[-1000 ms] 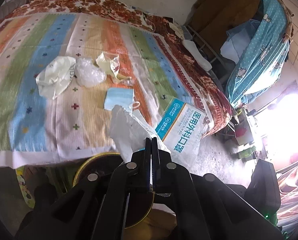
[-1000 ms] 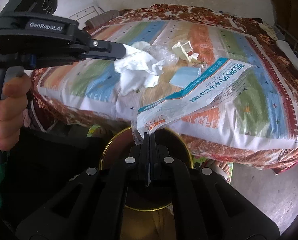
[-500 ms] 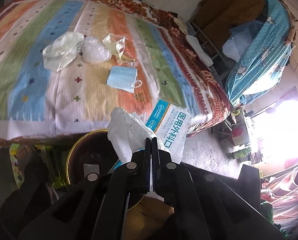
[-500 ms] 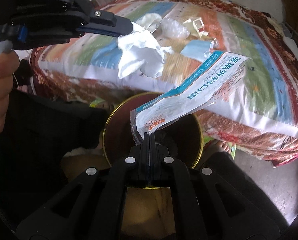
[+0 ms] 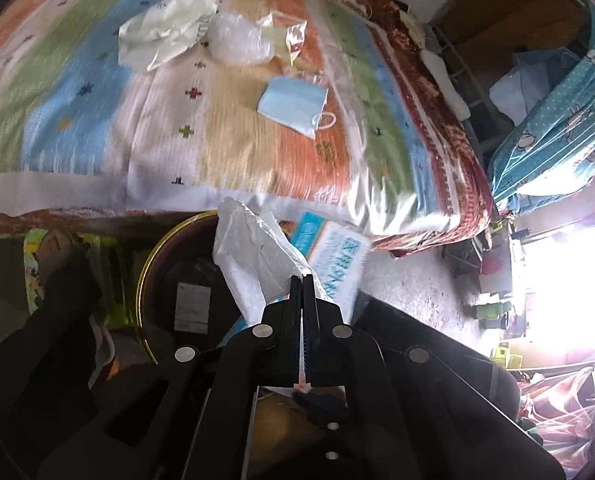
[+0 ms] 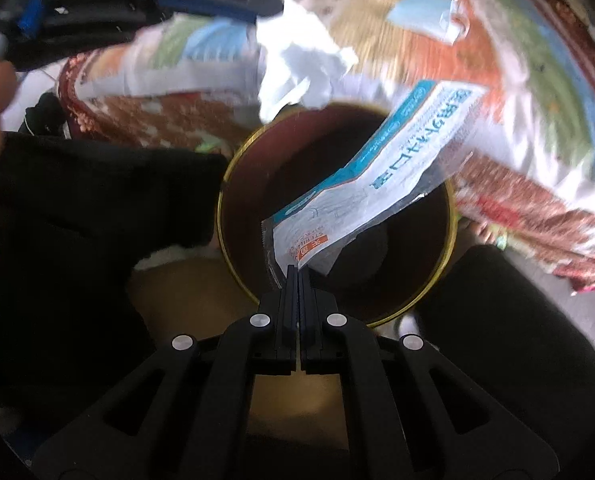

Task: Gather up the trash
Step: 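Open the right tool to drop the packet into the bin while the left tool releases the glove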

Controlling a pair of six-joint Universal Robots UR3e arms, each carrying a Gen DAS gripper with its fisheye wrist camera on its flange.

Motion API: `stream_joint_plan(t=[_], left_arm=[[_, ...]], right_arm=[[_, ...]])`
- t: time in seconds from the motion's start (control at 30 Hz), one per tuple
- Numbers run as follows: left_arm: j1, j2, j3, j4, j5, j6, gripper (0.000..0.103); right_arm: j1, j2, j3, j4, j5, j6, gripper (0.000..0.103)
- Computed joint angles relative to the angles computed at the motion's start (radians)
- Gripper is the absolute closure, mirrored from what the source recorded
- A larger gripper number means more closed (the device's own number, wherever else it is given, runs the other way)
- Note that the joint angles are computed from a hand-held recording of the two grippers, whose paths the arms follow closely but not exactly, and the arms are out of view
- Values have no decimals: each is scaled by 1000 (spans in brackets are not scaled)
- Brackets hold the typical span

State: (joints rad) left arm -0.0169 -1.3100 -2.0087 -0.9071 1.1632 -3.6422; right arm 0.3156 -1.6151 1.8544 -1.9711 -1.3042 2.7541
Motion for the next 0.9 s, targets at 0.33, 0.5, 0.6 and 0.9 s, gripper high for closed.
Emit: stream_joint_plan(t=[0.33,0.5,0.6,0.9], left_arm=[[-17,-76,8,-19,37,-35,103],[-9,-91,18,-49,37,-37,94],[-2,-80,13,-43,41,-45,85],[68,-21,3,-45,20,-39,72]], right_arm=[[-1,96,-35,57,8,28,101],[-12,111,-49,55,17,45,74],[-14,109,-52,53,17,47,73],[-25,95,-64,-4,16,37,66]])
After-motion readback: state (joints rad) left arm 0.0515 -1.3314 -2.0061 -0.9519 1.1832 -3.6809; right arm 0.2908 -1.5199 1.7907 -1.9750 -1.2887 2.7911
